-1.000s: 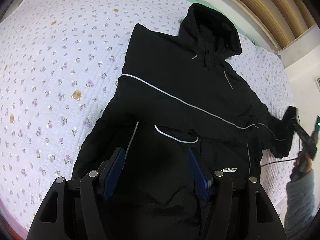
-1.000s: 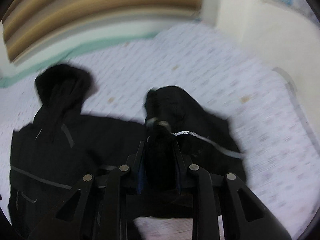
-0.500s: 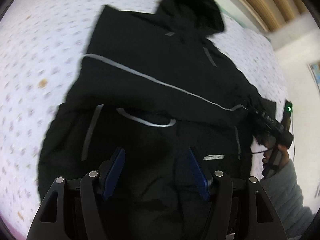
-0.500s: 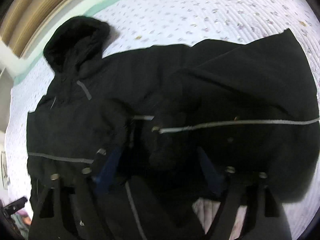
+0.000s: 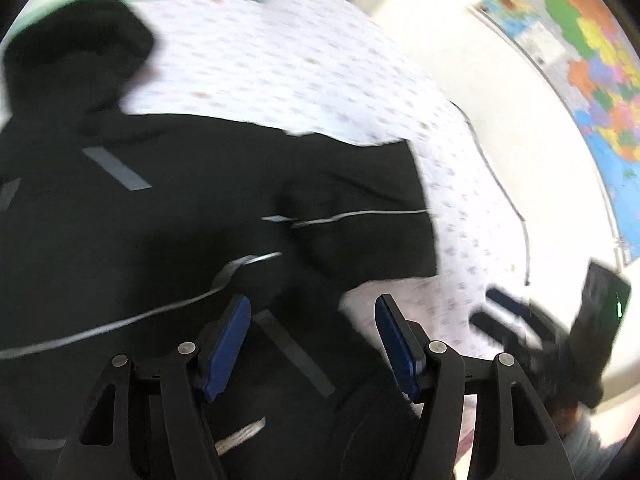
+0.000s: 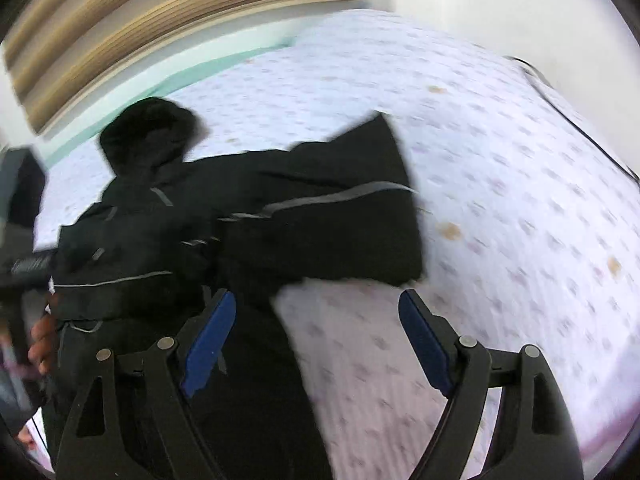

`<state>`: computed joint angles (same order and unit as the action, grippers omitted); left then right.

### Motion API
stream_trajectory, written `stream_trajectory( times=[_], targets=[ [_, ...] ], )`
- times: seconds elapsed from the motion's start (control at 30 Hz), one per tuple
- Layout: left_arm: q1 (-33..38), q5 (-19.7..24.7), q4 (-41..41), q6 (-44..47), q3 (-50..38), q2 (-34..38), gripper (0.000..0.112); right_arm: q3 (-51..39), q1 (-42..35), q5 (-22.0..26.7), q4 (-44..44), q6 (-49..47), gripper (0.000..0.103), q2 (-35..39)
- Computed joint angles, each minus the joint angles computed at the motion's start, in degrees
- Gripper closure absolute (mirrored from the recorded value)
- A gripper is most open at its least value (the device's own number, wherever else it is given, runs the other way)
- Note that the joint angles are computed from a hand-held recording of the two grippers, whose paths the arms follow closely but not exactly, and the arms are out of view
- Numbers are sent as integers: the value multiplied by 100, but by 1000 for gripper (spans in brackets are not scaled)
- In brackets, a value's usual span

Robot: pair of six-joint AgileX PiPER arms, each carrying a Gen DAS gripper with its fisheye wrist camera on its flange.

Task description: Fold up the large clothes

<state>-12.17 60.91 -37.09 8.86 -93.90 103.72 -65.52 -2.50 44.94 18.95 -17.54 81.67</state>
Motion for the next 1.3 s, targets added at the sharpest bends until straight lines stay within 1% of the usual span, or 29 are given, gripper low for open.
stream_trajectory(
  times=[0.03,0.07,0.1,0.17,0.2,0.33,0.5,0.53,0.6,0.63,0.7,0.77,0.87,1.03,1.13,1.23,1.3],
  targets=[
    [-75,-34,-66,42,-80,145,46,78,-156,68,32,-13,18,-69],
    [-216,-176,-34,20,-216,358,46,180,-352,169,89,16,18,-128],
    [-377,-369,142,-62,-316,532,46,275,-483,213,183,57,18,-154],
    [-586,-497,486,-262,-525,801,46,502,-849,307,572,-184,18,-225],
    [-654,-444,581,-354,-686,988,46,602,-996,335,649,-263,18,-273],
    [-690,-366,332,-331,-1009,1404,46,736,-1167,318,730,-333,18,-225],
    [-763,-168,297,-553,-1795,2022,46,682,-1347,353,1108,-659,18,-2],
    [-758,-132,287,-674,-1947,2119,50,674,-1280,316,1086,-628,18,17],
    [-746,-103,341,-815,-2108,2202,93,709,-1204,235,1040,-621,18,20],
    [-705,-32,256,-793,-2177,2245,93,721,-1159,198,999,-609,18,25],
    [-608,-146,-39,-595,-1923,2100,95,704,-1118,183,971,-575,18,63],
    [-548,-118,-42,-535,-1797,1928,96,695,-1102,172,1011,-558,18,96],
    [-341,-112,-407,-326,-1497,1592,97,658,-1081,180,1057,-531,18,110],
    [-13,-143,-185,-201,-1192,865,97,610,-1004,249,955,-475,18,-22],
    [420,-73,-138,-24,-849,354,97,530,-968,379,977,-521,18,6],
    [1153,13,-190,359,-315,-265,97,421,-893,434,951,-433,18,64],
    [1528,60,-63,516,-77,-591,97,325,-830,480,1010,-402,18,129]
  ],
)
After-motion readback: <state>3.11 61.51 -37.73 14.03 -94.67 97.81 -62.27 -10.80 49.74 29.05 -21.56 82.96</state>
